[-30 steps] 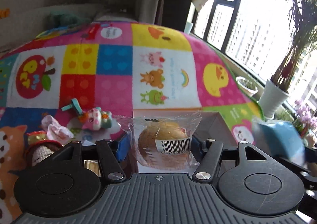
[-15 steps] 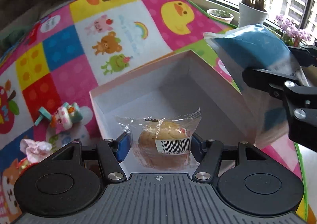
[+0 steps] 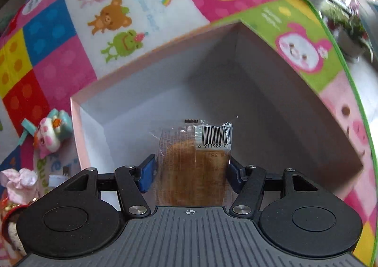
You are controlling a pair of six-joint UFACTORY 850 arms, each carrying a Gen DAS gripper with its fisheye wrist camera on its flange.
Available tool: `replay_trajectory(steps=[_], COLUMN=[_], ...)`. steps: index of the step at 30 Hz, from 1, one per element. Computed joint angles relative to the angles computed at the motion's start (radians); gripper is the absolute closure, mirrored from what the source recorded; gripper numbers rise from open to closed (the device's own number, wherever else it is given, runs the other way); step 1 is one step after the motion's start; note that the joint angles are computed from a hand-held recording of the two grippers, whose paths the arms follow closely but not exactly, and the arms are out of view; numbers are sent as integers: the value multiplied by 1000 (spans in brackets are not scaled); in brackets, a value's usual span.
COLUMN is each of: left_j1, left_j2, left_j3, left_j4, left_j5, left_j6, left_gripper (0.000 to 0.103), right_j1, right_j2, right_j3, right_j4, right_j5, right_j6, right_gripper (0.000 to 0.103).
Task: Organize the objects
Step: 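Lower the bread into the pink box and open the left gripper, then carry the wet-wipes pack over the pink box with the right gripper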
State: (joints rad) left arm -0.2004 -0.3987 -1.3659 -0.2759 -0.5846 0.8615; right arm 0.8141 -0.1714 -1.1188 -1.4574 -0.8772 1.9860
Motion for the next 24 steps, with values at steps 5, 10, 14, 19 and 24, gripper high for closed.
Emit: replay_trajectory(steps=[5, 10, 14, 19, 24], left_j1=[39, 79, 104, 78, 33], left_j2=[62, 67, 91, 129, 149], left_j3=[36, -3, -2, 25, 97], left_j4=[-38, -116, -249, -175, -121], left_j5=[-54, -128, -105, -82, 33], left_j6=[59, 29, 86, 125, 161], left_gripper=[38, 38, 38, 38, 38], right_j1=[-19, -9, 0, 2, 7], right_j2=[-22, -46, -45, -40, -44], right_j3=[-9, -38, -43, -39, -36], right_j4=[-29, -43, -37, -28, -40], right_j5=[56, 68, 43, 49, 59], right_j6=[50, 48, 34, 27, 54], right_gripper=[53, 53, 53, 53, 53])
